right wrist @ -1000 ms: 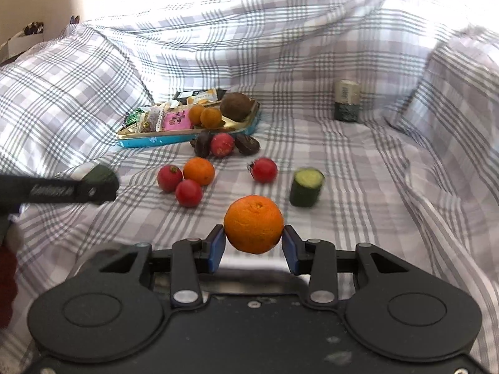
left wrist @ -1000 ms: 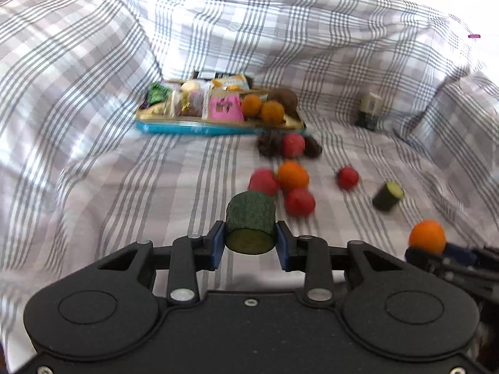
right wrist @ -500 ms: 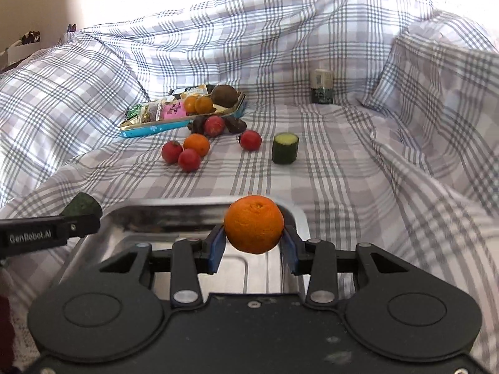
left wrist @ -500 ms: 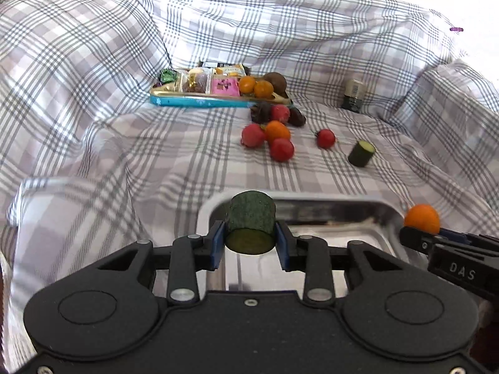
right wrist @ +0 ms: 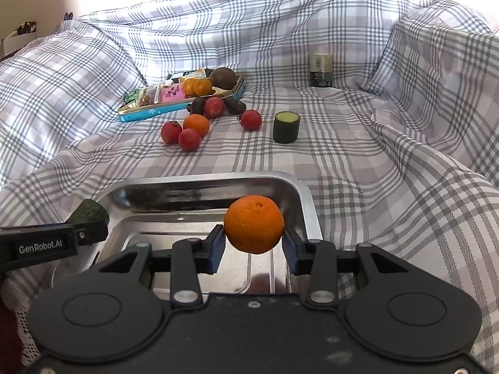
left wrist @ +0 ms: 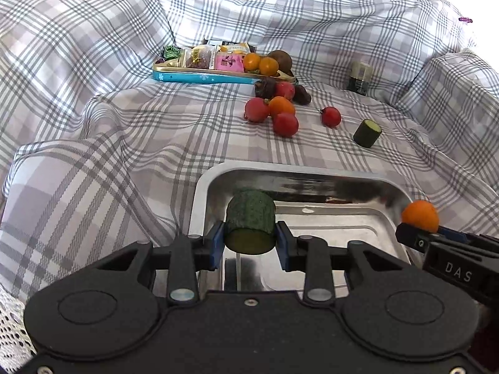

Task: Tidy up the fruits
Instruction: 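Carry the cucumber slice and orange to the steel tray and release both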

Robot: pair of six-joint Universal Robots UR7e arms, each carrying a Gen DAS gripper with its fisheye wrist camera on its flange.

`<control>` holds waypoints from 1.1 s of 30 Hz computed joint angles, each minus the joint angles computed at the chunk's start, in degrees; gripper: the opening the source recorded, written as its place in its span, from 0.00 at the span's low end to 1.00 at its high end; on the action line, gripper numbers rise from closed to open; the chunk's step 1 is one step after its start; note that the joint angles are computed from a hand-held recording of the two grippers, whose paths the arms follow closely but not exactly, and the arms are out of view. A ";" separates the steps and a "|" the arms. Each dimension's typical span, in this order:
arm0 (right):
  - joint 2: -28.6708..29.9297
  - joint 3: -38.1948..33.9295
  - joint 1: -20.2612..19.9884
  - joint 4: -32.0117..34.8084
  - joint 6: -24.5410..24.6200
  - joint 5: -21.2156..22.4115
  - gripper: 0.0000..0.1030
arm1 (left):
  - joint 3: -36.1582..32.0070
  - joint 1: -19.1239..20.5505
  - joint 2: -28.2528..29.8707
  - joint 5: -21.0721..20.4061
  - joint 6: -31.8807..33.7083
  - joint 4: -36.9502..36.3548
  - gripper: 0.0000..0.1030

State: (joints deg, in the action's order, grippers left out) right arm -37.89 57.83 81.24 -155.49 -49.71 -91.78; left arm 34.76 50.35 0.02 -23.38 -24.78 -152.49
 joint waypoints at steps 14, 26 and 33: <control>0.03 -0.12 0.04 0.14 0.38 -0.29 0.41 | 0.23 0.06 -0.56 -0.78 -1.43 2.28 0.43; -0.08 0.17 -0.04 -0.44 -0.14 0.09 0.41 | 0.83 0.05 -0.72 -1.11 -0.01 -0.21 0.43; -0.17 0.44 -0.05 -0.71 -0.38 0.21 0.41 | 0.90 0.06 -0.77 -1.23 0.11 -0.47 0.43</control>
